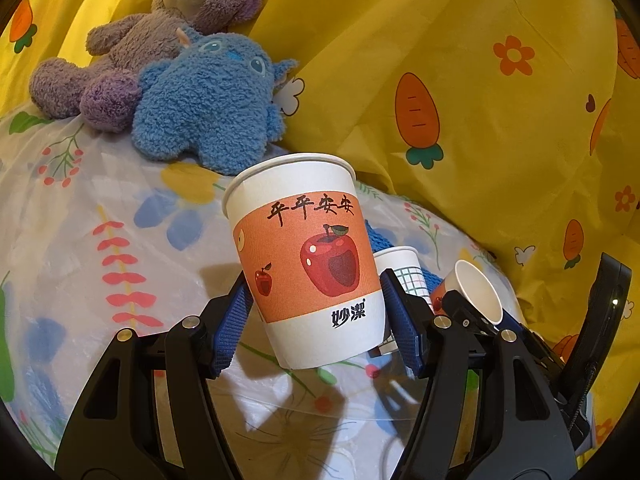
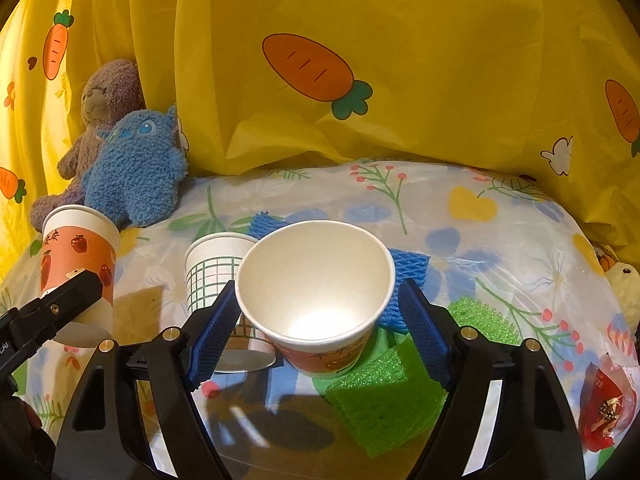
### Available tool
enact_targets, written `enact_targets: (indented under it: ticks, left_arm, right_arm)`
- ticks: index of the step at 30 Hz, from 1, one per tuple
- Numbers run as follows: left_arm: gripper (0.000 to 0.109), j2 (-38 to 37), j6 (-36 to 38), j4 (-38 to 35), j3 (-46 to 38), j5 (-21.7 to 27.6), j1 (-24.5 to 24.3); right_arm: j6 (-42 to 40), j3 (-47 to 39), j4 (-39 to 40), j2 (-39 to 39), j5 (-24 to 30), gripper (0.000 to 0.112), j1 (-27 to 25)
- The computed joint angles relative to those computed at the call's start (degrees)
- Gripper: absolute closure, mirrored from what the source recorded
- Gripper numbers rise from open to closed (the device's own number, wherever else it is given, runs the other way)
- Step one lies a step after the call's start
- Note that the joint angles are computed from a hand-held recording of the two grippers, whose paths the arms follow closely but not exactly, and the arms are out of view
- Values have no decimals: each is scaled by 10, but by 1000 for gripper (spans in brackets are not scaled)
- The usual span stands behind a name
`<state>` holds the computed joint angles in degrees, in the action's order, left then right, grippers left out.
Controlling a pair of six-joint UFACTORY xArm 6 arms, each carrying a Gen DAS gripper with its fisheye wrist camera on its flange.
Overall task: Collect trash
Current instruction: 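Lift both cups and carry them over the grey bin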
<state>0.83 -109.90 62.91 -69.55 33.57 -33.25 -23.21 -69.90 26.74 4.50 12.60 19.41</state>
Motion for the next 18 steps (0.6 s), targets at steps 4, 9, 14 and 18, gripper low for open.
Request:
enact_targets:
  ticks: [4,9,14,18]
  left_arm:
    - [45,6,15,-15,-3,-5,2]
    - [45,6,18,-17,-1,-15,6]
    - [45,7,20,-18,-2,-21,6]
    - [45,8,21,-14,-2,-27,6]
  right_arm:
    - [12,-14,-14,15,13,48,0]
    - [-23,-1,22,4,-4,54,3]
    - [-91,19,109,-31,-29,54,5]
    - [-158,39,190,-69,-29,54,2]
